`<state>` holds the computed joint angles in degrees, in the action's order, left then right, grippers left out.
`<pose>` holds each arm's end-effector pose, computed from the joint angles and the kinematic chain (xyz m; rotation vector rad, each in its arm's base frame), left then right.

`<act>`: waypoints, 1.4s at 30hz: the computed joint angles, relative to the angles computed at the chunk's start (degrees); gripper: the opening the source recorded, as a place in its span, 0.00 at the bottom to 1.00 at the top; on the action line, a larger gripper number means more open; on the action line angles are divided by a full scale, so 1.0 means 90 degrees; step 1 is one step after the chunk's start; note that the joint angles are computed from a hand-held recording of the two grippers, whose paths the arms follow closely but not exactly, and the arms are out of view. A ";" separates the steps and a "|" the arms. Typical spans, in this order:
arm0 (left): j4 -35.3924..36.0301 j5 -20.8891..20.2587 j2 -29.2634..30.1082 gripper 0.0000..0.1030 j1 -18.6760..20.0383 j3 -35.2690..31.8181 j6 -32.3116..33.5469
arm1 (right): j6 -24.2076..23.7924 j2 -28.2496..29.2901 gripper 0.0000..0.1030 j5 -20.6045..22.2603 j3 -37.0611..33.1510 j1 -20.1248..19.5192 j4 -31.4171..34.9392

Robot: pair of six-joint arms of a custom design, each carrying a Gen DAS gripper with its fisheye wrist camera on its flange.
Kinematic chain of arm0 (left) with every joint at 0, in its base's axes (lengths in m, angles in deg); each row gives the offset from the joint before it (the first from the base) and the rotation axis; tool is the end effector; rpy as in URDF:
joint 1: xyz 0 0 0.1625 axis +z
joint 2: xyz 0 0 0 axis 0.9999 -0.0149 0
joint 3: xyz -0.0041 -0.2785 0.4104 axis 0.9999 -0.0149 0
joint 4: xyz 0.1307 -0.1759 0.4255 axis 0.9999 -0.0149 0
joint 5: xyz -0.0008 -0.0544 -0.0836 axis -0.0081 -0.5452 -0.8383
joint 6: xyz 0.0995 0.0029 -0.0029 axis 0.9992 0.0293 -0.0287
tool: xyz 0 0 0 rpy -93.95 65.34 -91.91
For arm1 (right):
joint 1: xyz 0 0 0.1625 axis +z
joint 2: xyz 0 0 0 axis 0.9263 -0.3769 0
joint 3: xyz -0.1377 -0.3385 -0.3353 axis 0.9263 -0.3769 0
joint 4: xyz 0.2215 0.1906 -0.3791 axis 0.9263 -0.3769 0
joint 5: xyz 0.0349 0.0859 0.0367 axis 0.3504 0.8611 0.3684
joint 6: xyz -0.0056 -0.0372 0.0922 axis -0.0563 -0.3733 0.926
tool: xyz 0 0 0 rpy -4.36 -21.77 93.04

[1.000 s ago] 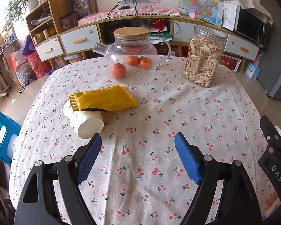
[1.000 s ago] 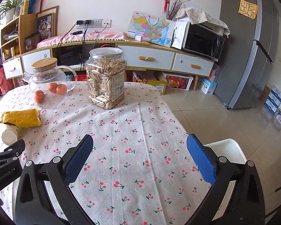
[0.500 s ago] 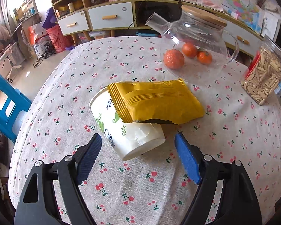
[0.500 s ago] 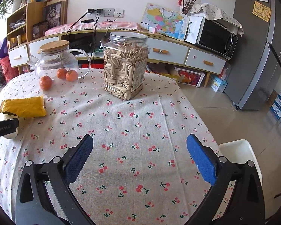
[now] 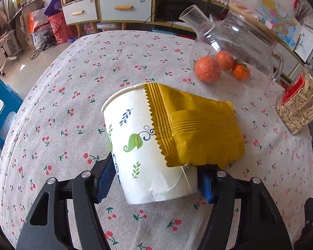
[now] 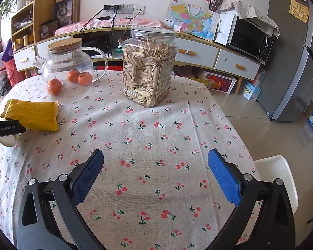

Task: Collect trash
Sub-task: 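Grasp the white paper cup with the left gripper while the right grasps the yellow packet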

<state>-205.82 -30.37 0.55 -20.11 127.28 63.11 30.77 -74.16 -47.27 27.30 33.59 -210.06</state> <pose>-0.0213 -0.6608 0.1565 -0.1729 2.2100 -0.7863 0.1919 -0.6126 0.0136 0.4511 -2.0815 0.8988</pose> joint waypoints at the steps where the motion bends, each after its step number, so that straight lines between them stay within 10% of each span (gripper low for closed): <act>1: 0.0006 0.0018 -0.0026 0.62 -0.0027 0.0028 0.0049 | 0.0003 0.0001 0.93 0.0050 0.0009 0.0003 0.0033; 10: 0.1292 0.0123 -0.0765 0.62 -0.0681 0.0896 -0.0880 | -0.0714 0.0069 0.93 0.0886 0.0134 0.0071 0.0332; 21: 0.1258 0.0486 -0.1914 0.62 -0.1179 0.2099 -0.1638 | 0.1760 -0.0164 0.93 0.1425 -0.0093 0.0215 0.2552; 30: 0.0705 0.0698 -0.1996 0.62 -0.1202 0.2146 -0.1469 | 0.2000 0.0668 0.93 0.0606 -0.0980 0.0469 0.3926; 35: 0.0521 0.0690 -0.1982 0.62 -0.1192 0.2117 -0.1314 | 0.1618 0.0656 0.33 0.1020 -0.0911 0.0510 0.3629; 42: 0.0220 0.0804 -0.1822 0.62 -0.1285 0.2074 -0.1159 | 0.1305 0.0267 0.25 0.1500 -0.0492 0.0559 0.3072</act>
<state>-203.84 -23.13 -15.85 -31.68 145.95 52.68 42.51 -71.75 -33.77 22.87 38.62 -182.41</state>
